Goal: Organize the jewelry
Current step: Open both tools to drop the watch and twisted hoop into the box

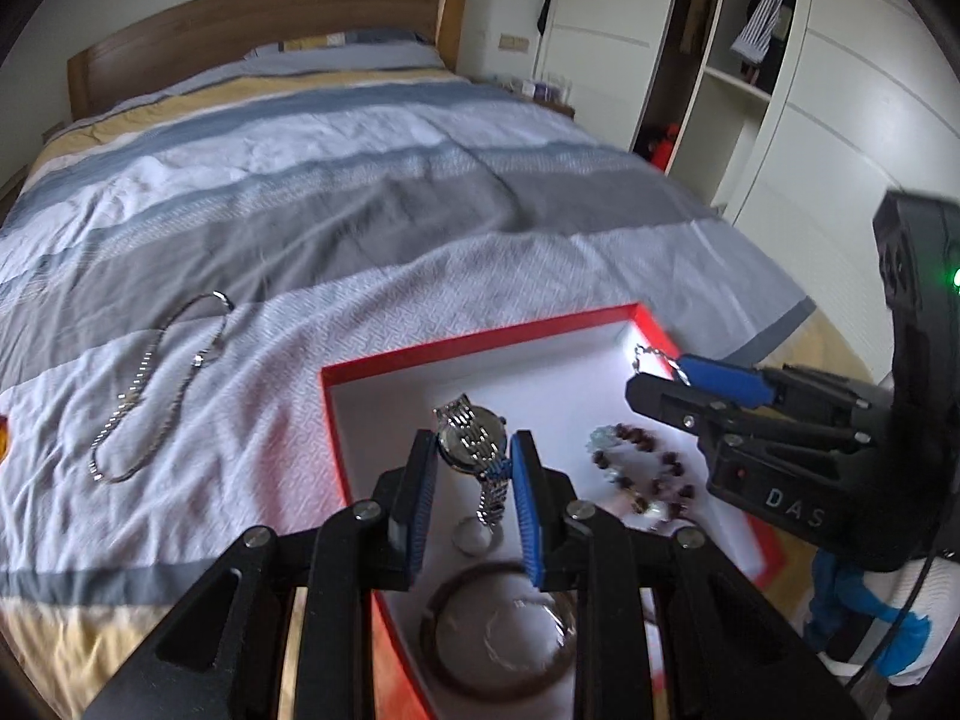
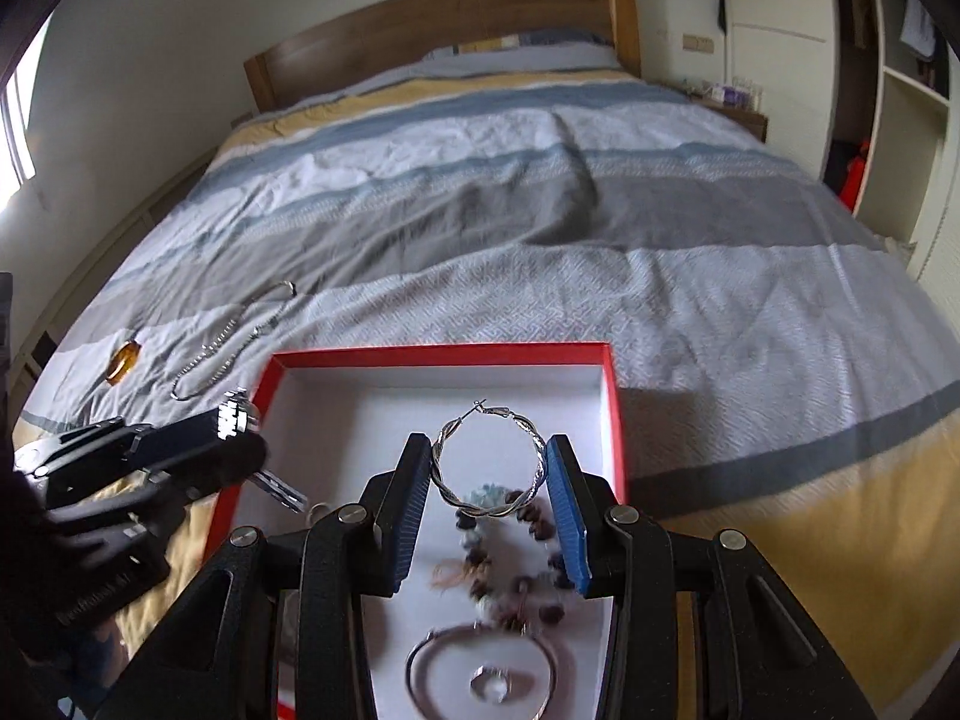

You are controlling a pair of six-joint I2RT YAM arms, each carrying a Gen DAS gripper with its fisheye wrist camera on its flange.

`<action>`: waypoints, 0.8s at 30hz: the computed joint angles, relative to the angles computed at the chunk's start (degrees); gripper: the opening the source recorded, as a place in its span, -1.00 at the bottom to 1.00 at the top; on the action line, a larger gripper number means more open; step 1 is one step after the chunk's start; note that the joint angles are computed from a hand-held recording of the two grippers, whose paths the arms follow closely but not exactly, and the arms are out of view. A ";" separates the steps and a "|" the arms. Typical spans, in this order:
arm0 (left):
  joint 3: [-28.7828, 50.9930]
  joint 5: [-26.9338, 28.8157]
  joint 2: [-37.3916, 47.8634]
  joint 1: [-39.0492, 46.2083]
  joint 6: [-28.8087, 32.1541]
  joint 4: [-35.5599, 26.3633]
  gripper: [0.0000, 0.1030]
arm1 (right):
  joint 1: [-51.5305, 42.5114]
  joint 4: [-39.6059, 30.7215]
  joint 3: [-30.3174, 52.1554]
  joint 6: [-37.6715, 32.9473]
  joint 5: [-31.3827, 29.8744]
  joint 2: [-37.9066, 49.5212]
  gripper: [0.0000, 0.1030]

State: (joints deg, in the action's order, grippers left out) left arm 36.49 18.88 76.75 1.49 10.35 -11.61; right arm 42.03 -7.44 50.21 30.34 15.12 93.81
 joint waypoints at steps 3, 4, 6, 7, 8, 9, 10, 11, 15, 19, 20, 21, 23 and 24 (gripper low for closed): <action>1.50 -0.86 5.40 -0.38 0.10 1.98 -0.55 | -1.74 -1.17 3.72 -2.61 -1.89 4.70 -0.24; 1.70 -1.47 6.93 -0.46 0.09 2.78 -0.55 | -2.21 -1.90 5.07 -3.34 -2.29 6.30 -0.24; 2.34 -1.99 9.93 -0.21 0.18 3.35 -0.55 | -2.73 -3.03 7.14 -4.62 -2.15 8.75 -0.24; 2.47 -2.29 11.06 -0.19 0.15 3.77 -0.55 | -2.79 -3.67 7.94 -4.89 -1.95 9.73 -0.24; 2.33 -2.47 11.84 0.01 0.38 4.40 -0.55 | -2.98 -4.25 8.70 -5.03 -2.01 10.75 -0.24; 1.86 -2.61 12.12 0.02 0.71 5.34 -0.55 | -3.23 -4.43 9.10 -5.14 -2.23 11.55 -0.24; 1.55 -2.64 12.12 -0.15 1.08 5.88 -0.55 | -3.38 -4.62 9.47 -5.21 -2.40 12.27 -0.24; 1.49 -2.84 12.04 -0.33 1.39 5.98 -0.55 | -3.23 -4.89 9.86 -5.45 -2.03 12.91 -0.24; 0.88 -4.25 12.19 -1.27 1.65 7.48 -0.54 | -2.94 -6.54 11.25 -6.11 -1.16 14.36 -0.23; 0.98 -4.21 12.70 -1.42 2.08 8.03 -0.54 | -2.36 -9.02 12.89 -6.69 0.08 15.48 -0.23; 1.20 -3.82 12.74 -1.18 2.21 7.63 -0.54 | -2.12 -9.54 13.21 -6.85 0.45 15.75 -0.23; 1.38 -3.31 12.60 -0.85 2.26 7.11 -0.53 | -2.02 -9.96 13.53 -7.14 0.68 15.92 -0.23; 1.57 -2.64 11.97 -0.43 2.13 6.14 -0.53 | -2.02 -10.13 13.32 -6.99 0.41 15.62 -0.22; 1.72 -2.13 11.65 -0.08 2.11 5.40 -0.53 | -1.99 -10.07 12.75 -6.66 0.19 15.04 -0.22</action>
State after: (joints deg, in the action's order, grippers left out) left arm 38.21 16.76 88.39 1.41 12.45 -6.22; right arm 40.04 -17.52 62.96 23.68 15.31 108.84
